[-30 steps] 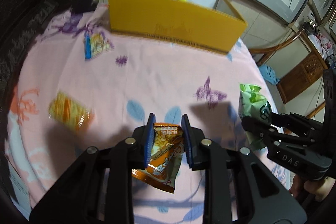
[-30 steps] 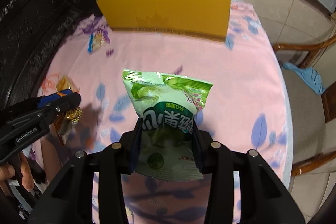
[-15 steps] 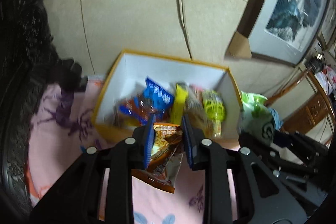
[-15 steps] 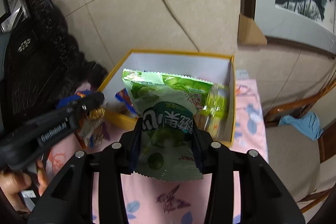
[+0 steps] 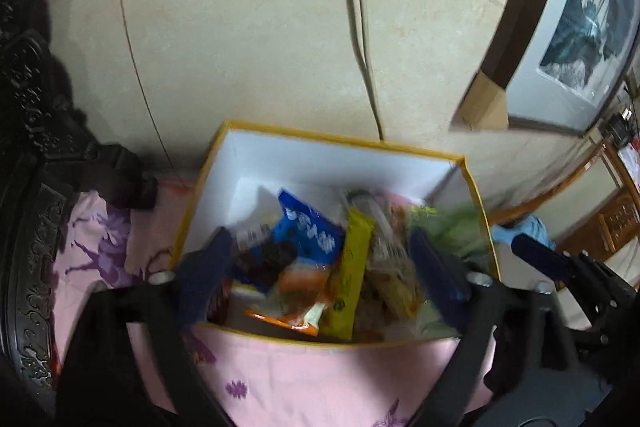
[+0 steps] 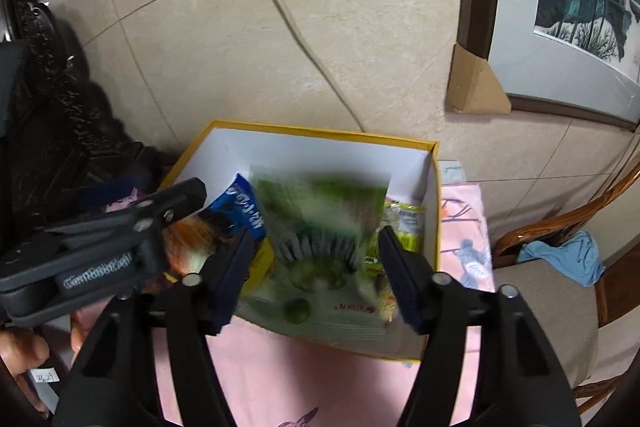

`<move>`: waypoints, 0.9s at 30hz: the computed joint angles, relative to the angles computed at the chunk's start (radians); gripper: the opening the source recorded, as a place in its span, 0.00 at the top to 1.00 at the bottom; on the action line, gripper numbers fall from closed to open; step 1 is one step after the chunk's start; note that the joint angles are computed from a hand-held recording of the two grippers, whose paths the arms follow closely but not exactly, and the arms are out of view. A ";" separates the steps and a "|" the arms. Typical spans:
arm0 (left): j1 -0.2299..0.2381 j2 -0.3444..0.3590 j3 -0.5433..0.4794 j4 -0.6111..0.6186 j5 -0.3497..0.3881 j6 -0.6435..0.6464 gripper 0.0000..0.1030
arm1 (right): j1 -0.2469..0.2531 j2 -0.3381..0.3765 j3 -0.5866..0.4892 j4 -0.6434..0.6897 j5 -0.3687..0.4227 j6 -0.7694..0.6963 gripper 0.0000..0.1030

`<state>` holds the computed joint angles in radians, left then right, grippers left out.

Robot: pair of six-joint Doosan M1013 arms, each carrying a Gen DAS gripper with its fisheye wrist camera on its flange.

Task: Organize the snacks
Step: 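Carry the green candy bag and orange-white pack into the yellow box with both grippers, then grasp the cartoon-printed snack bag with the right gripper while the left gripper grasps the square cracker pack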

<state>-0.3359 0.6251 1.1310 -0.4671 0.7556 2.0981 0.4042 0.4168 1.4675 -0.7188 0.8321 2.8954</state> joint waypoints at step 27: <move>0.172 -0.191 0.361 0.152 -0.127 -0.269 0.10 | 0.068 0.134 -0.133 0.400 -0.147 -0.575 0.33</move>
